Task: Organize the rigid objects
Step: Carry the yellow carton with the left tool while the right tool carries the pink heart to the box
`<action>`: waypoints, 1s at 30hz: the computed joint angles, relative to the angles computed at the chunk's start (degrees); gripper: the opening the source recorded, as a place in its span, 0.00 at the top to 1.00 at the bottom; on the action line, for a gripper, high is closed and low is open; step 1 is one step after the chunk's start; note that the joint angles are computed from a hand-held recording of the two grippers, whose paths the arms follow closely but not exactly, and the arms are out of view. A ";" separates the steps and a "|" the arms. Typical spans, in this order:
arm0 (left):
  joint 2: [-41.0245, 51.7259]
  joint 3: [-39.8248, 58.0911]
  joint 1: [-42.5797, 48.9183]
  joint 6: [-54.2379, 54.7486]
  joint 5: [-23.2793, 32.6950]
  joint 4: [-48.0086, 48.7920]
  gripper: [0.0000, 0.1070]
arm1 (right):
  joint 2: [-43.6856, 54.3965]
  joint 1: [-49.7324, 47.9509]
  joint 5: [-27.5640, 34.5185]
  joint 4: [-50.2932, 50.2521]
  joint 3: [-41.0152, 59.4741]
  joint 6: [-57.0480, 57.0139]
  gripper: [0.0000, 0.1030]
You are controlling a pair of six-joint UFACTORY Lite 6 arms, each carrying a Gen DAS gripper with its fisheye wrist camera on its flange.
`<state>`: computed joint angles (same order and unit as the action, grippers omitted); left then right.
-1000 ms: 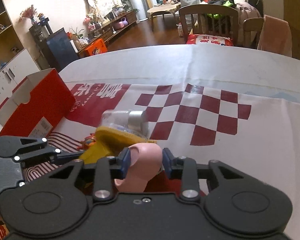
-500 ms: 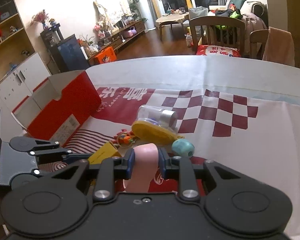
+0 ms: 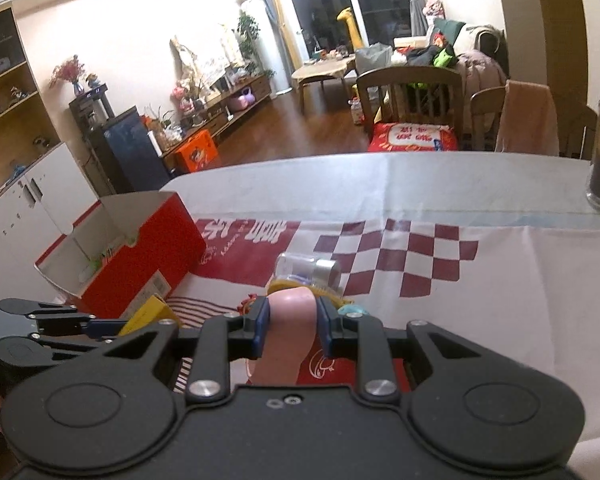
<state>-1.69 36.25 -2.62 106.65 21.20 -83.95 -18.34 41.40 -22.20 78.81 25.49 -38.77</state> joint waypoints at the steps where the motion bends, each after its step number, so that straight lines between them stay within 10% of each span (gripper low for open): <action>1: -0.61 0.34 1.21 -2.06 1.05 2.27 0.73 | -0.19 1.08 -1.10 2.23 0.47 -1.65 0.76; 16: 4.48 15.42 20.89 -7.17 18.77 15.82 0.73 | 21.02 11.48 -9.72 12.60 27.18 -10.08 0.76; 30: 32.02 51.65 35.48 -9.30 27.13 25.85 0.73 | 62.89 12.21 -11.11 35.61 83.85 -40.97 0.76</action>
